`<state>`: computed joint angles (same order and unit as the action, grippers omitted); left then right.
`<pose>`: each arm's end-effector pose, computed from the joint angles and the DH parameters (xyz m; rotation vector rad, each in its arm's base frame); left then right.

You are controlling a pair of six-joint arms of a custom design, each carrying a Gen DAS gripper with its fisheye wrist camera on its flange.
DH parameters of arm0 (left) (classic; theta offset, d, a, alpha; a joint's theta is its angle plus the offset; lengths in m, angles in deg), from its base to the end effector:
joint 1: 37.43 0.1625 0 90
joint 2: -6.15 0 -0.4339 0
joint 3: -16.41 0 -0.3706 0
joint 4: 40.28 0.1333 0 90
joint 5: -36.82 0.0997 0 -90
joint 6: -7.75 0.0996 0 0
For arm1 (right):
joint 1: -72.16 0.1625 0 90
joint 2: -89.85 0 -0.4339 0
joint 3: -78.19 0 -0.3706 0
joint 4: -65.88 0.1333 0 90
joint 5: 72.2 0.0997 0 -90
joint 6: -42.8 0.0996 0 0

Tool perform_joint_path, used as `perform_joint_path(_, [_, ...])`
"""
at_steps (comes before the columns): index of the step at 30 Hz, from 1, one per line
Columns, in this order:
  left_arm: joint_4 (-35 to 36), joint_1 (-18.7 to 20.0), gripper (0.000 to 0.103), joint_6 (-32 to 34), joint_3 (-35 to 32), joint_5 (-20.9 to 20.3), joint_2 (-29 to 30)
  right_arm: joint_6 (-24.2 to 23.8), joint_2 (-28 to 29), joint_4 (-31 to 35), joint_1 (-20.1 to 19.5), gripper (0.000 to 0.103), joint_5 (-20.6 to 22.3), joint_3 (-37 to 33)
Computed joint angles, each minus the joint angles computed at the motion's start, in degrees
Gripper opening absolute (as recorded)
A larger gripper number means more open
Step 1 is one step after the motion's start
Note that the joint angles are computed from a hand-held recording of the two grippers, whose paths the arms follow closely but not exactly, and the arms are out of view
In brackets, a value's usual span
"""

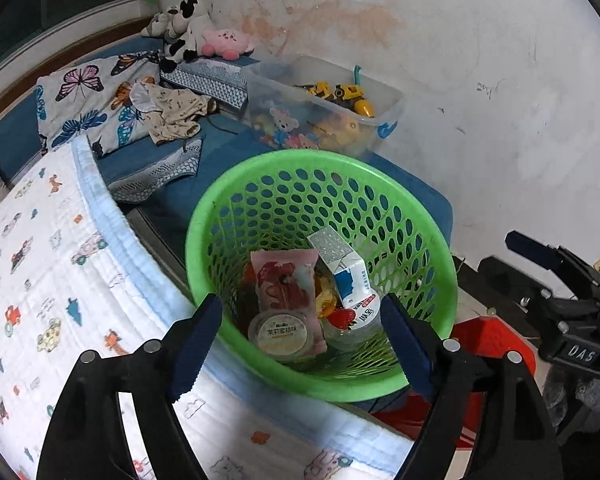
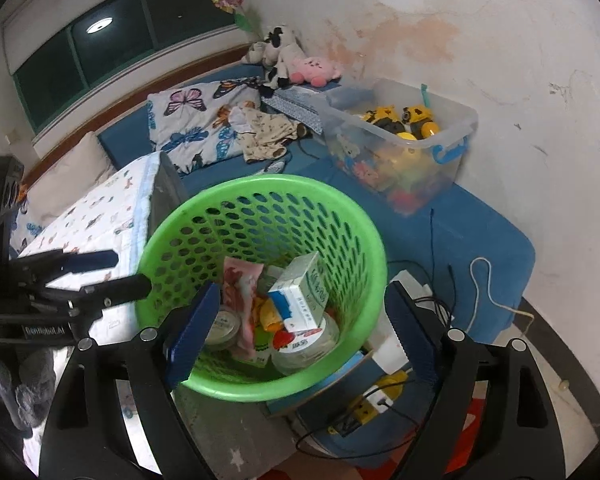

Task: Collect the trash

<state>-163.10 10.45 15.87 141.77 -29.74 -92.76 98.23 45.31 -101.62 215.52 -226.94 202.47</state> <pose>-0.1225 -0.3933 0.3463 1.1451 2.5175 -0.3149 0.4055 -0.2477 0.0558 -0.0126 -2.2141 1.1158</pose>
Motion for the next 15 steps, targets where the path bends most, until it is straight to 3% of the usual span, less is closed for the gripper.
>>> perform_joint_path(15, [7.42, -1.98, 0.090, -1.91, -1.15, 6.49, -15.86, -2.10, 6.53, 2.67, 5.04, 0.091, 4.18, -8.29])
